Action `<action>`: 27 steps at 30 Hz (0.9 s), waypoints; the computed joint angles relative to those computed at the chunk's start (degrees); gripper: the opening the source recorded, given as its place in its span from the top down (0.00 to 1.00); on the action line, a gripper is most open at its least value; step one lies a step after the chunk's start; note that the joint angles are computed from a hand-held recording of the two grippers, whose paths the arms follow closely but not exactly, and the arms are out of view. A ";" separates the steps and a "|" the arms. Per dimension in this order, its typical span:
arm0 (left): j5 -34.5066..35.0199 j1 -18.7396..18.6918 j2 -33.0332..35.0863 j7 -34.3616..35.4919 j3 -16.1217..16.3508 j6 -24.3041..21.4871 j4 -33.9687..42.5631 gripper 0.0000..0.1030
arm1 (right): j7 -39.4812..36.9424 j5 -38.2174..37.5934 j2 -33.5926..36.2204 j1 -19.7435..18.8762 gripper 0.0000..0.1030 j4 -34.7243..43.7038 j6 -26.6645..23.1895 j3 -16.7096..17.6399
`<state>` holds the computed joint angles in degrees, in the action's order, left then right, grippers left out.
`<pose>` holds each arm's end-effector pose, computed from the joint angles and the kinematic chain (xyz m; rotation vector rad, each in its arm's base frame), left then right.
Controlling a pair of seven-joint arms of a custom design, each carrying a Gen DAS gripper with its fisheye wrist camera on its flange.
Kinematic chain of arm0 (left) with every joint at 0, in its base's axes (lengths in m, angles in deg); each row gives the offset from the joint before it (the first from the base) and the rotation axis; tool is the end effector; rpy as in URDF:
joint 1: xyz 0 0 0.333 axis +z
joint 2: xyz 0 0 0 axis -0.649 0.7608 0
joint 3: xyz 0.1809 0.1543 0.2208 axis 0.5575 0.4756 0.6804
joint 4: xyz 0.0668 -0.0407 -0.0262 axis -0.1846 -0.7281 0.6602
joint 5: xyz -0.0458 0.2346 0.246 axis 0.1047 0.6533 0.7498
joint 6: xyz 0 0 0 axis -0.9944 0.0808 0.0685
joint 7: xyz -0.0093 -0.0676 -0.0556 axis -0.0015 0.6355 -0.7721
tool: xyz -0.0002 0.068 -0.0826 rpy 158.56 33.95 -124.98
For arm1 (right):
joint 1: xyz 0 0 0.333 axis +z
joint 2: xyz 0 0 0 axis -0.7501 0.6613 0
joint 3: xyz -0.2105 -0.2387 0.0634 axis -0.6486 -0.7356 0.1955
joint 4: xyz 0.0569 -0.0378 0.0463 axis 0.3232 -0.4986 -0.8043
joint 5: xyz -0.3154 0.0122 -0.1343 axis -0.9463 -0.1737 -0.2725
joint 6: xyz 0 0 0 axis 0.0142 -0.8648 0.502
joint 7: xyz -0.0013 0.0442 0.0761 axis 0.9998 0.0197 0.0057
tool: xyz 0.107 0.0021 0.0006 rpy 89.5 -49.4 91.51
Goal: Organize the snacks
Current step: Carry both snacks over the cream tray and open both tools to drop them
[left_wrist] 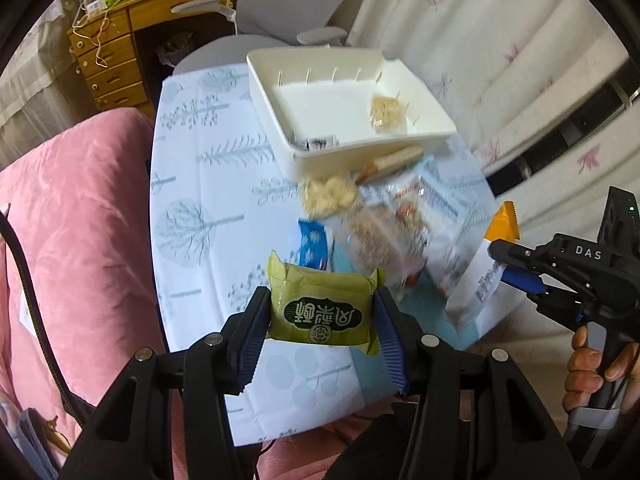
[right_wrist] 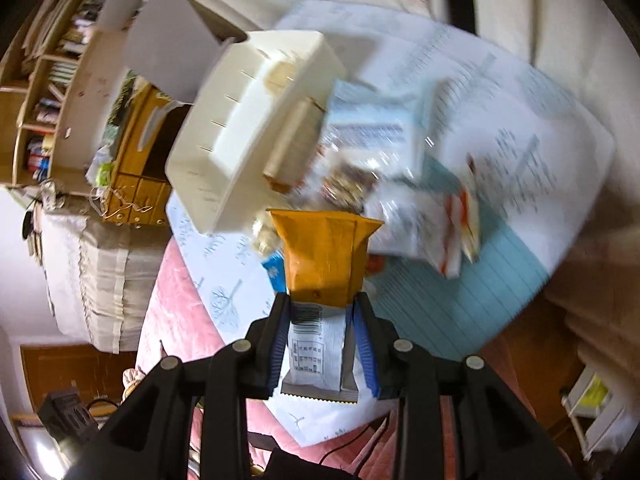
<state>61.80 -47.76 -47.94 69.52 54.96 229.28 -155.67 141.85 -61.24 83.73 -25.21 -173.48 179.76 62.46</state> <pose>0.4963 -0.1419 0.4610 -2.0384 2.2075 -0.6666 0.4755 0.2550 0.4346 -1.2102 2.2893 0.2488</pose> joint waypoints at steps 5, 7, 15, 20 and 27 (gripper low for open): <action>5.63 0.11 3.73 -7.43 -0.42 -0.94 6.27 0.51 | -8.60 0.10 4.86 -2.31 0.69 7.92 -1.93 -0.62; 7.92 0.21 5.52 -10.31 -0.67 -1.38 9.14 0.51 | -11.59 0.31 6.68 -3.13 0.69 10.88 -2.56 -0.68; 13.86 0.31 14.84 -18.64 -2.01 -3.64 21.78 0.51 | -26.51 5.40 14.90 -7.64 0.69 23.35 -4.64 0.66; 17.89 -0.70 21.48 -22.91 -2.23 -4.13 29.68 0.51 | -34.81 7.93 19.87 -9.98 0.69 29.53 -4.33 1.69; 24.47 -3.55 31.17 -29.99 -0.88 -6.62 41.82 0.51 | -43.92 10.15 26.79 -12.61 0.69 37.02 -2.14 3.20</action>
<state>86.27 -51.31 -16.77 39.53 54.07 222.66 -113.85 97.93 -51.09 110.52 -37.82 -136.46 177.62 65.66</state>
